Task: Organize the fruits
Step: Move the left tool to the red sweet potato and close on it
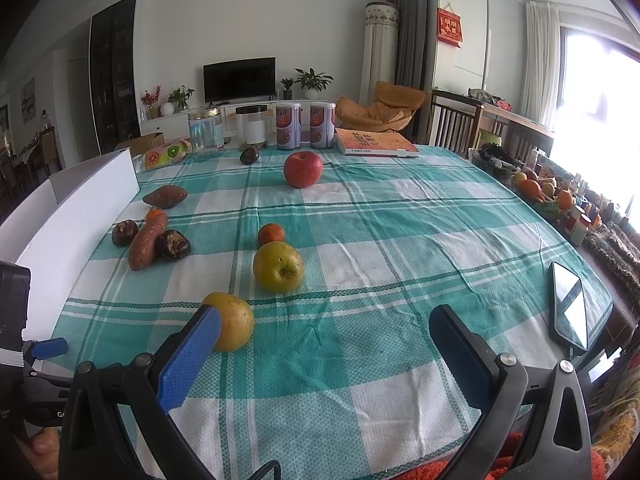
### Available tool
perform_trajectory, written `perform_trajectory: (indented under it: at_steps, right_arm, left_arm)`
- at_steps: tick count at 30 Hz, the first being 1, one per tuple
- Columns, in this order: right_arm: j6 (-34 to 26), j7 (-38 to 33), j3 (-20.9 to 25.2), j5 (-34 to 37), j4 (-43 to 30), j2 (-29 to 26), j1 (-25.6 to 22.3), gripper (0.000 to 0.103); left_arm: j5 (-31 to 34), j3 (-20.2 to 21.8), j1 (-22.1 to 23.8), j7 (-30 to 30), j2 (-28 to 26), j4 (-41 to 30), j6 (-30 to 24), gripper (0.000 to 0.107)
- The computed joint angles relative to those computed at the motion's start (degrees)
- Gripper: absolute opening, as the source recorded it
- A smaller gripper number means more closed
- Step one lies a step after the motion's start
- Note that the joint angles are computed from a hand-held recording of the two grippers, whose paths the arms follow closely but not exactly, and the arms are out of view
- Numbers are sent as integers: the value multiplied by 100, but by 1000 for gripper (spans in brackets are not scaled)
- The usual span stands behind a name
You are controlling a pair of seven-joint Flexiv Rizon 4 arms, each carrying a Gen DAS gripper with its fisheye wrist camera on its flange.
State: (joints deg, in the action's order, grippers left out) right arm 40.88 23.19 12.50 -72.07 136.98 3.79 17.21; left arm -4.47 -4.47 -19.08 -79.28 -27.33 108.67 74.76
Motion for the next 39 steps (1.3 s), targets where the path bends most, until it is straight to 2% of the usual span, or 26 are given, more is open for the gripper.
perform_trajectory:
  at_steps: [7,15,17,21,23,26,29,32,35,39]
  right_arm:
    - [52,32,-10,-20,8,7,-13,103]
    - [1008,964,-204,-333,401,328,-440,103]
    - [1169,1102,-219,-338,461,360,-535,103]
    - [1192,1237,-167,-391,488,387,-603,103]
    - [1202,1243,-163,-409,488,379,-617,103]
    - [1248,1207,-177,-395,512,397,-645,103]
    - [1259,1257,-178,-448,522,406,-671,103]
    - [1283,1362,-183,-536,545,433,-698,103]
    - [1369,1507,-216,-690,599,481,-751,103]
    - [1552,1570,-272,-754,622,471,-817,103]
  left_arm:
    - [16,-7,17,14,14,-5,-66,103]
    - [-154,-205,188,301,58,50,-156,102]
    - [-408,-465,407,643,93,118,-208,101]
    - [-1879,-1627,1276,1849,167,382,-84,101]
    - [-2336,-1894,1410,2262,126,239,-33,101]
    - [-2515,-1755,1186,2416,-125,-352,-116,101]
    - [-1844,-791,460,1625,-684,-1482,-844,99]
    - [-1221,-256,51,1048,-1152,-2256,-1210,99]
    - [-1003,-167,-6,695,-1414,-2682,-1348,99]
    - [-755,-145,-67,548,-1682,-3091,-1337,99]
